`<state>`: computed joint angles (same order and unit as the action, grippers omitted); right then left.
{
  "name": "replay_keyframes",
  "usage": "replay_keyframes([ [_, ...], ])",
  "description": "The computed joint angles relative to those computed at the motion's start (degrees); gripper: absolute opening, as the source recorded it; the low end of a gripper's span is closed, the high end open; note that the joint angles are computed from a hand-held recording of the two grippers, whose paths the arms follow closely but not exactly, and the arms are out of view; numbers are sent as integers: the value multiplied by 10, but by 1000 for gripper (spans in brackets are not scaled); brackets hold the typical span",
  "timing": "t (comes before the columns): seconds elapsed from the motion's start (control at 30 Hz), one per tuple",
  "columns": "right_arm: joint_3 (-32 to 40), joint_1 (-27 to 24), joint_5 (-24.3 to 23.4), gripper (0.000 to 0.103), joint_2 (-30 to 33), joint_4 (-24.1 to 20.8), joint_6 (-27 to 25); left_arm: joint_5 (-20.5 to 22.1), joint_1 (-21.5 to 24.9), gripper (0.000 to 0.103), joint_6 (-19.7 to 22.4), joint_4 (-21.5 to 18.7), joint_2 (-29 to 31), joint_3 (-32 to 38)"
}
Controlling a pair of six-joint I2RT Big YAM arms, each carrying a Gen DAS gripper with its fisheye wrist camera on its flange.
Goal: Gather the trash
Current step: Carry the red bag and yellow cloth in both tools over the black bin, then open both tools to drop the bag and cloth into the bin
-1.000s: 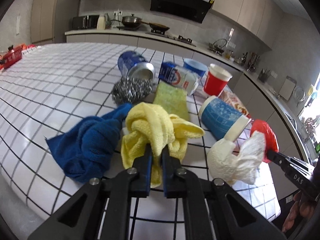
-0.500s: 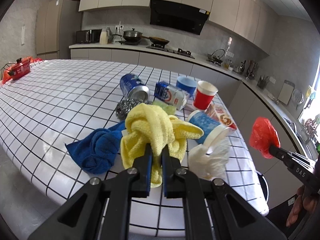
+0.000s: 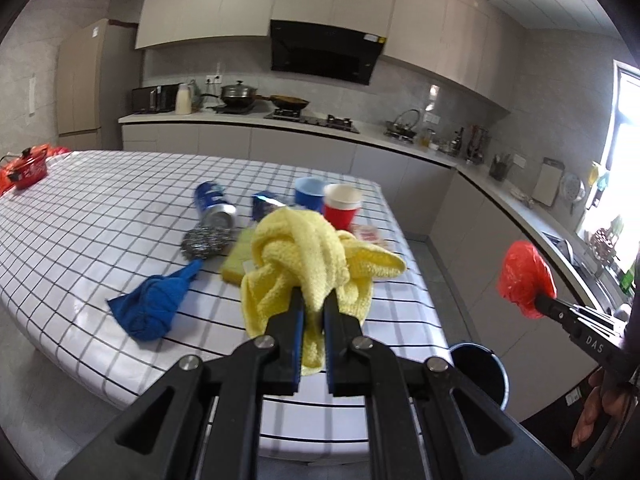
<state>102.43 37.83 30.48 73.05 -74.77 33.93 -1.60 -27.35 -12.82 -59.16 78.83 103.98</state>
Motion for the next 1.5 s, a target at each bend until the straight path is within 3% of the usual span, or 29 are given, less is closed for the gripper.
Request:
replay_keyframes([
  [0.27, -60, -34, 4, 3, -85, -29, 7, -15, -77, 9, -11, 1, 24, 26],
  [0.53, -114, -95, -31, 3, -158, -44, -15, -20, -150, 9, -16, 1, 65, 57],
  [0.9, -208, -233, -157, 3, -221, -14, -92, -36, -219, 9, -43, -23, 141, 109],
  [1.17, -264, -329, -267, 3, -220, 14, -175, -47, -244, 9, -68, -53, 201, 146],
  [1.5, -363, -418, -378, 3, -204, 52, -307, -41, -267, 9, -110, -69, 248, 121],
])
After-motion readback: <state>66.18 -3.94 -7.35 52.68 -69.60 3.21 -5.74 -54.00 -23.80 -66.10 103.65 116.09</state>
